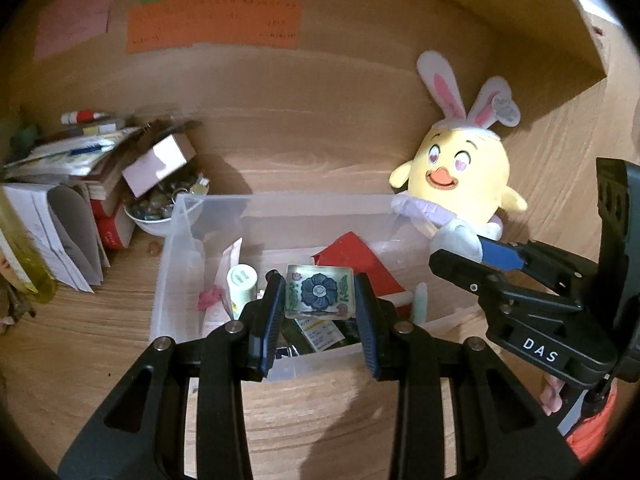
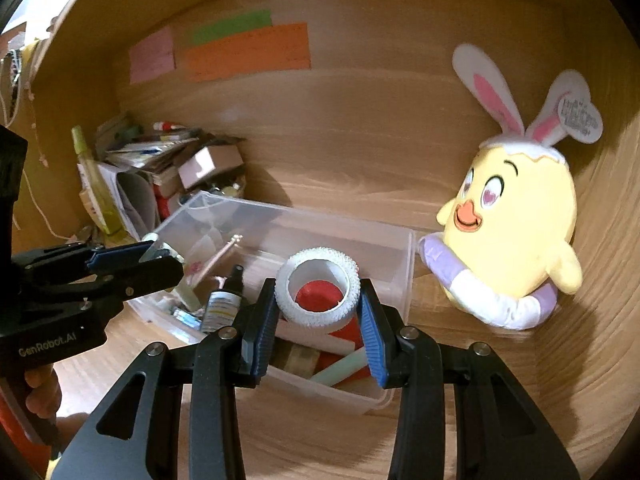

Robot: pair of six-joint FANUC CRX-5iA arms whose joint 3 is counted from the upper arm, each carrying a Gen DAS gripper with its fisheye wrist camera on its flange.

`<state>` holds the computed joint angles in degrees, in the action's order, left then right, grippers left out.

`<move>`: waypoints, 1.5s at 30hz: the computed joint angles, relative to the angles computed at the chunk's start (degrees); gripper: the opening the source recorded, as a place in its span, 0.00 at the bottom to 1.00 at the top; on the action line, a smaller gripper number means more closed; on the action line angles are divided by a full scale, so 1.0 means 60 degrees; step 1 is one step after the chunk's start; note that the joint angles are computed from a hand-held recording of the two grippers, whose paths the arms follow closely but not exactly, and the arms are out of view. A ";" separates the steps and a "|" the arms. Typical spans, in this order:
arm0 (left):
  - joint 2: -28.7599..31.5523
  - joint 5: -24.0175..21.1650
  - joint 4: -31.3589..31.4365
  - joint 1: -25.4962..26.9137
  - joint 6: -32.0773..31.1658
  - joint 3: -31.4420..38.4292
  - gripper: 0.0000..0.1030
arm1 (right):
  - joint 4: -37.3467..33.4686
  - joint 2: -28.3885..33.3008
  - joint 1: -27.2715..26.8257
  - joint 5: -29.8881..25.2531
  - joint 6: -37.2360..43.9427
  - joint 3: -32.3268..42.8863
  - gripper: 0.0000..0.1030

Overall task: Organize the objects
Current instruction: 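Carry the card and tape roll over the clear box and open both grippers inside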

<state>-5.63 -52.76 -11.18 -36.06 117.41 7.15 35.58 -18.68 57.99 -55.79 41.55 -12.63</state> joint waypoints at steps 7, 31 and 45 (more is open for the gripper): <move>0.0456 -0.0018 0.0591 0.0245 -0.0415 0.0086 0.33 | -0.0706 0.0265 -0.0378 -0.0022 0.0395 0.0162 0.34; 0.0258 0.0345 0.0667 0.0210 -0.0550 -0.0173 0.58 | -0.0935 0.0680 -0.0335 -0.0306 0.0705 0.0354 0.63; -0.0522 0.0196 0.0066 0.0008 0.0128 -0.0562 0.72 | -0.0466 0.0182 0.0086 -0.0534 0.0278 0.0173 0.77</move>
<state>-8.76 -51.59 -10.79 -36.01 118.18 3.78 32.79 -17.58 58.50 -58.99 43.22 -11.59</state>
